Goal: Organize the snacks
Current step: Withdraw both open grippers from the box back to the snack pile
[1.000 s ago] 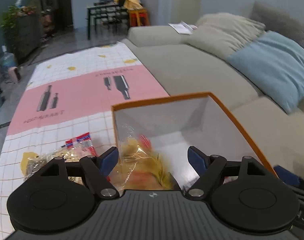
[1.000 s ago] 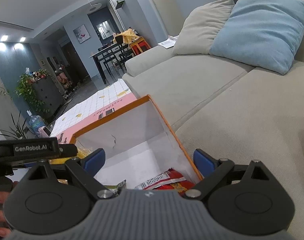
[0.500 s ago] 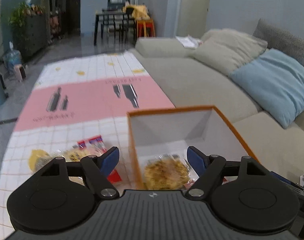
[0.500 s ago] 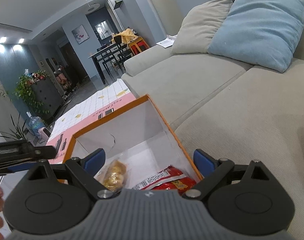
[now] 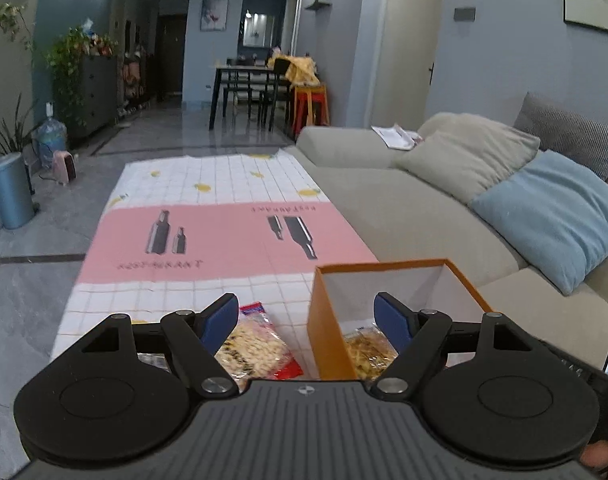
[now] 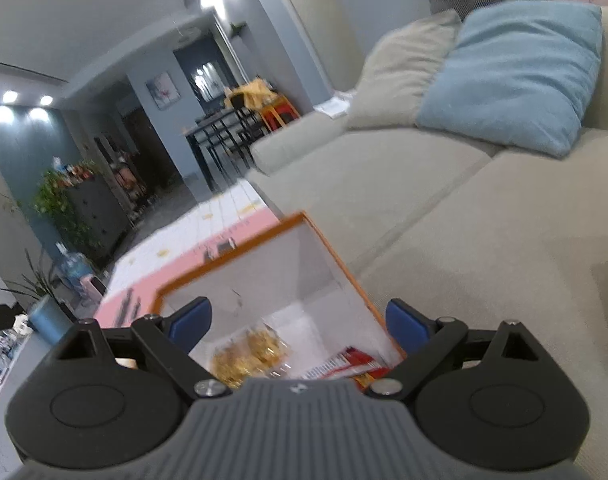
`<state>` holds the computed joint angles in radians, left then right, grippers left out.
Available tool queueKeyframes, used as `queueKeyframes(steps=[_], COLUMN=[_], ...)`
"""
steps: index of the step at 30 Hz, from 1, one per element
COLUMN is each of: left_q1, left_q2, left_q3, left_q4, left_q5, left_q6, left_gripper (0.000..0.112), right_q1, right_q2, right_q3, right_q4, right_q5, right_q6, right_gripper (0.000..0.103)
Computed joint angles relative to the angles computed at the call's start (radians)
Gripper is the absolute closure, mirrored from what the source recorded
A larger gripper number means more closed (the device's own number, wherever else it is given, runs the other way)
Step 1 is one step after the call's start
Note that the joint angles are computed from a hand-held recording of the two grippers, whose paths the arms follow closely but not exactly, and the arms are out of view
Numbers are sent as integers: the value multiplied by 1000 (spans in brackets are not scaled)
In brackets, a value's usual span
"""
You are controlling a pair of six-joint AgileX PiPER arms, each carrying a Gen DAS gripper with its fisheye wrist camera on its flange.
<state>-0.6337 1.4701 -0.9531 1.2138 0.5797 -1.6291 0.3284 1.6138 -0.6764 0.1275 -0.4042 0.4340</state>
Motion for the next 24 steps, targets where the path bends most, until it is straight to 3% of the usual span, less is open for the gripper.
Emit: queueKeyframes(steps=[5,12,17,24], left_q1=[-1,90,185,414], left_q2=[-46,-141,-183,-221], left_q3=[41,140,186,247], left_q4=[-3,-18,-67,-232], left_q5=[46,-31,-48,-202], left_q6=[36,46,81,251], left_gripper=[21,21,21,21], right_q1=[81,233,362,494], right_q2=[-40,-43,-41,29], right_q3=[48,24,3,-69], right_q4=[73,260,416,495], right_q5=[-112,-102,-145,-164], right_q6=[-131,-378,-548,-636], right_gripper=[11,11,11,11])
